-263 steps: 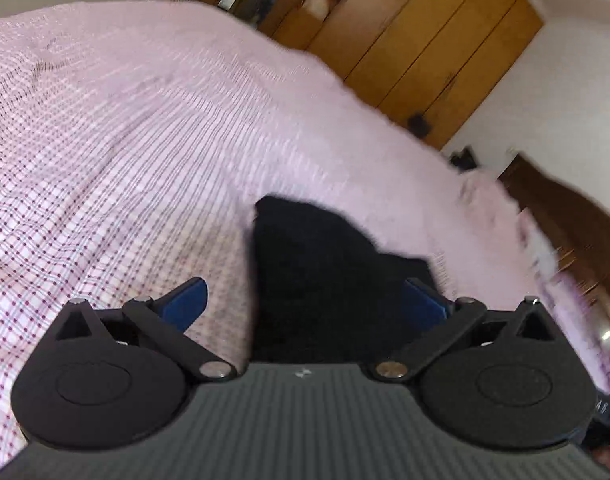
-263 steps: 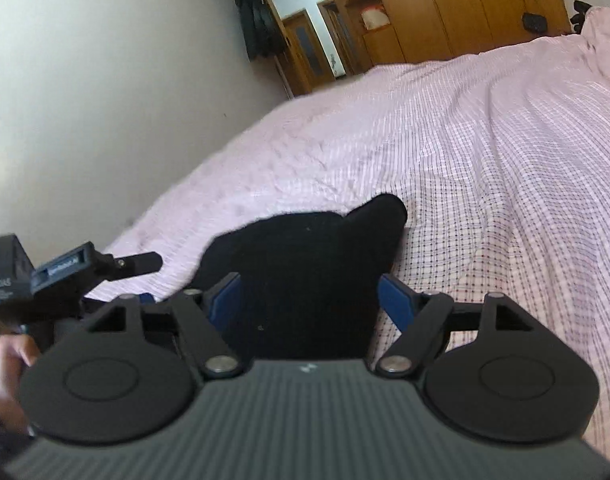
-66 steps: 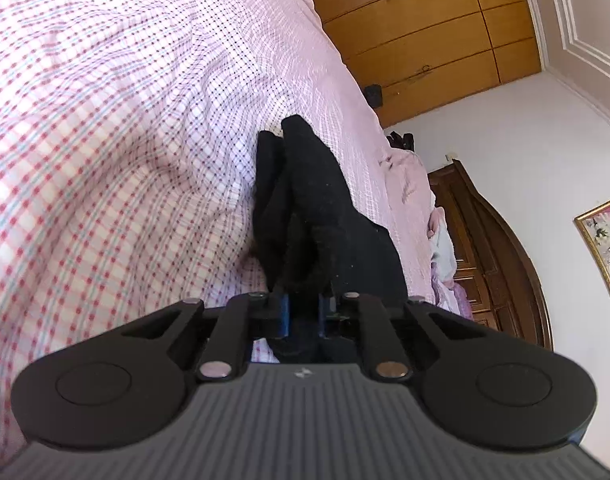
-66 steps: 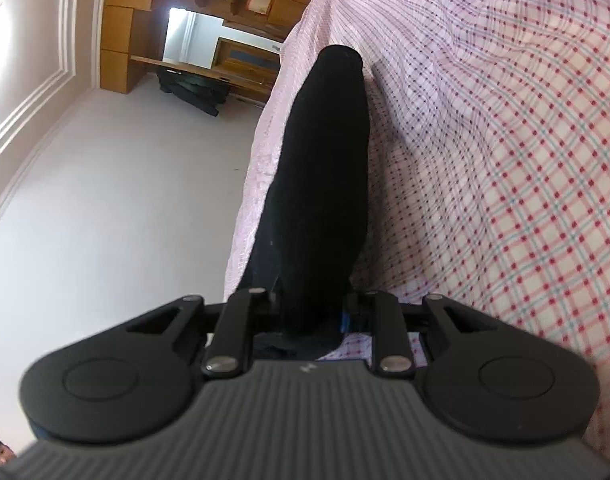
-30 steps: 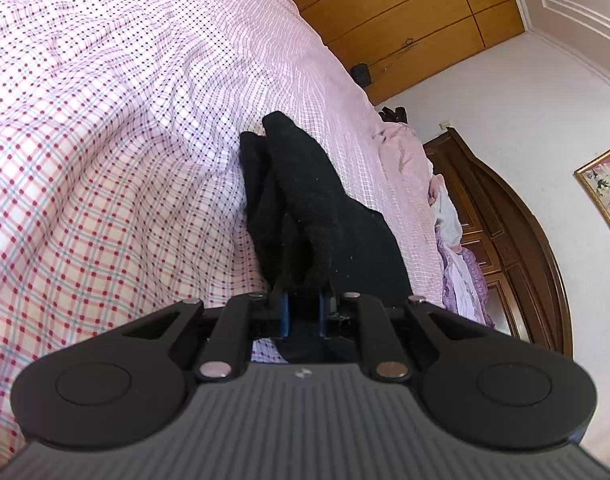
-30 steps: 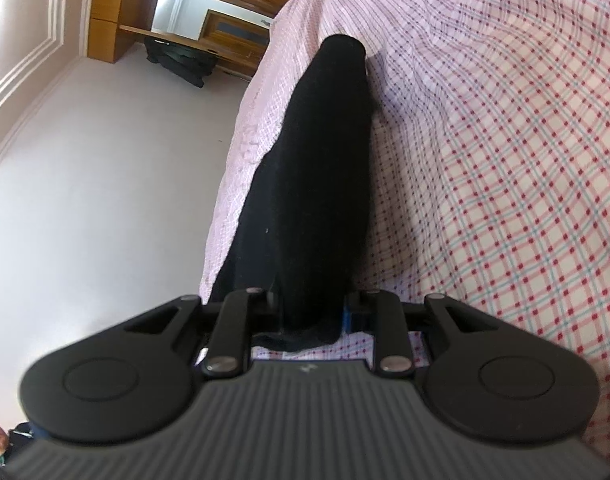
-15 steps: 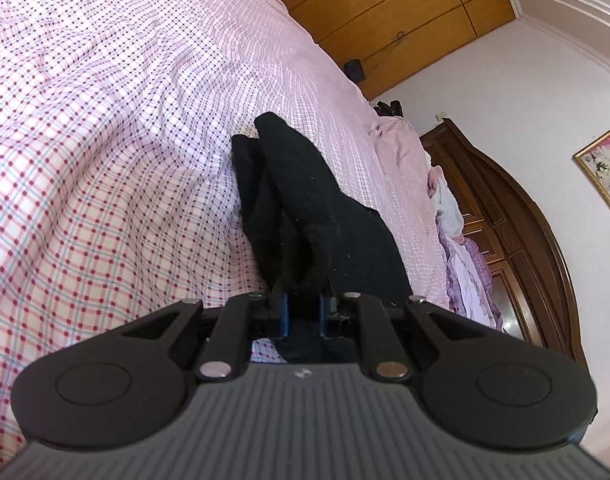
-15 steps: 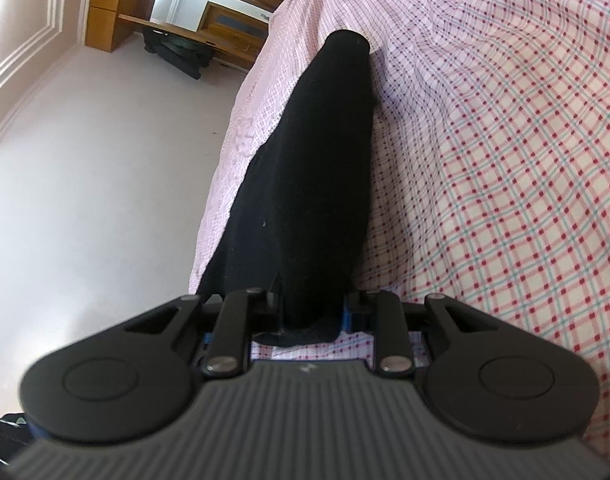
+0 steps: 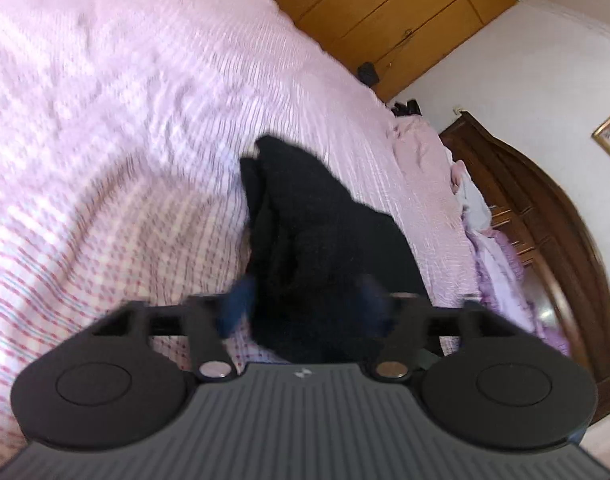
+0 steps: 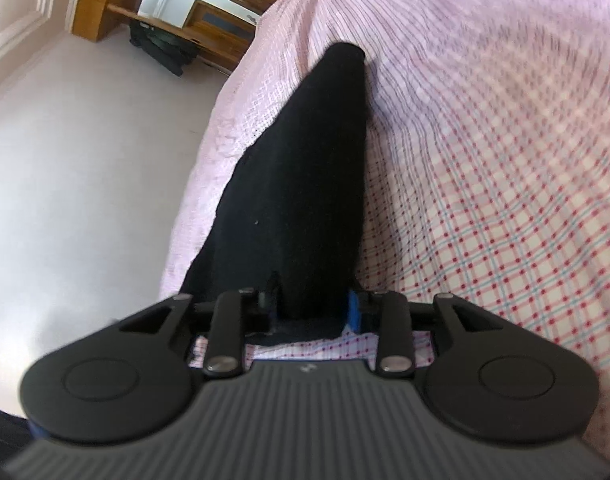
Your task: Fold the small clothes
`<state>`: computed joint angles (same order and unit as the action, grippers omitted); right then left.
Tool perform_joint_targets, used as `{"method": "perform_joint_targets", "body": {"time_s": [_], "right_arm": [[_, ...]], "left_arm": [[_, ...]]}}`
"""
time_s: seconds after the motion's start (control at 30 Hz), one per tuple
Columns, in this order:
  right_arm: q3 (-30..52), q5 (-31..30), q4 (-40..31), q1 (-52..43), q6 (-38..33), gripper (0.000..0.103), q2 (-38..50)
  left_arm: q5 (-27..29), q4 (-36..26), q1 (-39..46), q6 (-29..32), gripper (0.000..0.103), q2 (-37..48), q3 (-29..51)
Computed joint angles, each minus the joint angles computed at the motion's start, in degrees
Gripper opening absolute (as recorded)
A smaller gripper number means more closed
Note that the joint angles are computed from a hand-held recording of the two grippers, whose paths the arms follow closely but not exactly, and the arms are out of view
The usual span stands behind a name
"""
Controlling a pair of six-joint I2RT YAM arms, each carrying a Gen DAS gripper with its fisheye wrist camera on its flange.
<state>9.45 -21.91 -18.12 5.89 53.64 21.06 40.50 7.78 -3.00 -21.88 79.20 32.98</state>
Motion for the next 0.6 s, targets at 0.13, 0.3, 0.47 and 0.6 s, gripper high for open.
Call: {"method": "perform_joint_targets", "body": {"time_s": [0.13, 0.3, 0.47, 0.6], "right_arm": [[5.1, 14.3, -9.2, 10.9, -2.4, 0.059, -6.0], [8.3, 33.8, -12.8, 27.0, -6.9, 0.070, -10.2], [7.2, 52.3, -8.9, 42.8, -15.6, 0.083, -13.9], [2.4, 62.9, 2.6, 48.9, -27.8, 0.087, -13.3]], "left_arm": [[-6.3, -1.6, -1.2, 4.3, 0.095, -11.5, -2.8], [-14.1, -1.1, -3.7, 8.5, 0.103, -24.1, -5.4], [-25.3, 0.3, -11.9, 21.1, 0.103, -32.4, -7.7], [-26.9, 8.7, -15.8, 23.2, 0.103, -31.5, -12.7]]}}
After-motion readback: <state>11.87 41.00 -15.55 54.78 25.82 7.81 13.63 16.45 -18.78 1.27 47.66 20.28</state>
